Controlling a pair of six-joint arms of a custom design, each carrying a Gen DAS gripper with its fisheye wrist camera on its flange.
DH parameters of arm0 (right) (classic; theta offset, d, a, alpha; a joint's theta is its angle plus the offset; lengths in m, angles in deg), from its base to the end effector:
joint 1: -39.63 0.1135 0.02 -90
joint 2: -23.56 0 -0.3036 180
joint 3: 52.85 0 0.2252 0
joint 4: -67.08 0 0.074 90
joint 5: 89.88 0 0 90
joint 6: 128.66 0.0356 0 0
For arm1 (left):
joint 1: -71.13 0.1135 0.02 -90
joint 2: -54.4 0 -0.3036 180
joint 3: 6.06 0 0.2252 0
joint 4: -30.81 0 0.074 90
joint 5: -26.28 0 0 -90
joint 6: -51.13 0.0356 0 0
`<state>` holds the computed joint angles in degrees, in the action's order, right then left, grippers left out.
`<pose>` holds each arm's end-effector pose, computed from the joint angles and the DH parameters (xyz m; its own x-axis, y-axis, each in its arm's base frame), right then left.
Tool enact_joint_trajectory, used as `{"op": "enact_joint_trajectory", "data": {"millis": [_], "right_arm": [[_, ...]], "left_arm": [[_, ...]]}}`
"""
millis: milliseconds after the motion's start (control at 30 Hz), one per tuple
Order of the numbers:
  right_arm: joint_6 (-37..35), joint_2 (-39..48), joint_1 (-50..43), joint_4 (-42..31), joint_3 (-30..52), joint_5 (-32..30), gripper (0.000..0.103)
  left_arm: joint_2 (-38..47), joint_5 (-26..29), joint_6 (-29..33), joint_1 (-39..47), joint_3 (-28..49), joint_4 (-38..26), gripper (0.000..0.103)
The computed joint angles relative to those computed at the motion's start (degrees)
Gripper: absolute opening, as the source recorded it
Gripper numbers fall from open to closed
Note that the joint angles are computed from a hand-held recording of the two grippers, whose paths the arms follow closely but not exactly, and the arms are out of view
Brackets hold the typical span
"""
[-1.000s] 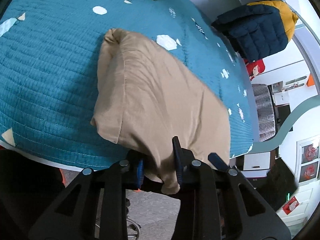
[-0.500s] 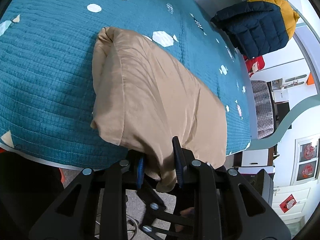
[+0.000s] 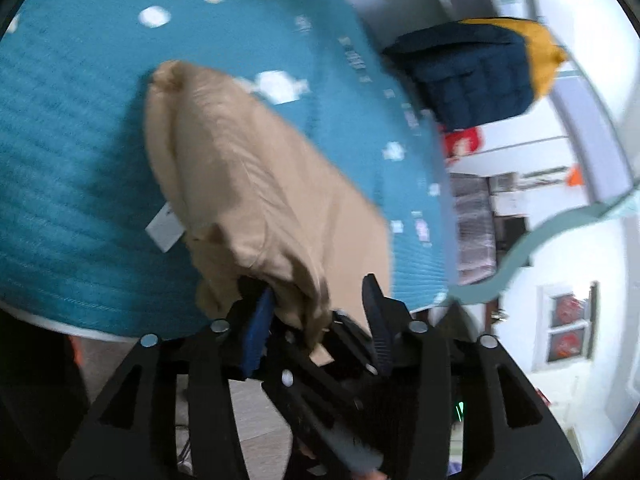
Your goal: Fold large clothes
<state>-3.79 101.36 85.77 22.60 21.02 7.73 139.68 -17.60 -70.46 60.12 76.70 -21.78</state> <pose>0.1787 0.1792 0.3131 -0.7990 -0.0136 -0.6012 -0.2401 0.9238 0.2982 0.2665 -0.0780 0.3252 -0.9672 -0.1817 -0.1775 0.0357 0.5946 -0.8033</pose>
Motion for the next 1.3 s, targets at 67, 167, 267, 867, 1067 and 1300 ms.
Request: {"op": "enact_joint_trajectory", "data": {"millis": [67, 167, 267, 867, 1067, 1300], "right_arm": [[4.0, -2.7, -3.9, 1.1, -1.5, -4.7, 0.016], [10.6, -8.5, -11.2, 3.8, -4.8, -12.4, 0.016], [16.8, -13.8, -19.2, 6.2, -7.8, -19.6, 0.016], [-3.4, -25.6, -92.6, -29.7, -10.6, -57.0, 0.026], [-19.4, -20.6, -94.9, -44.0, -2.4, -50.5, 0.039], [-30.7, -17.6, -88.6, -50.9, 21.1, -37.7, 0.054]], "left_arm": [[-2.5, 3.8, -1.2, 1.8, -1.1, 3.0, 0.059], [-6.0, 1.8, -0.2, 3.6, -0.3, 2.8, 0.073], [-4.5, -8.9, 4.4, 1.7, 4.0, -5.5, 0.079], [19.8, -28.5, 1.5, -29.9, 15.3, -5.7, 0.079], [22.6, -30.5, 2.6, -34.1, 17.2, -7.1, 0.079], [23.0, -32.0, 3.0, -36.3, 17.8, -7.1, 0.079]]}}
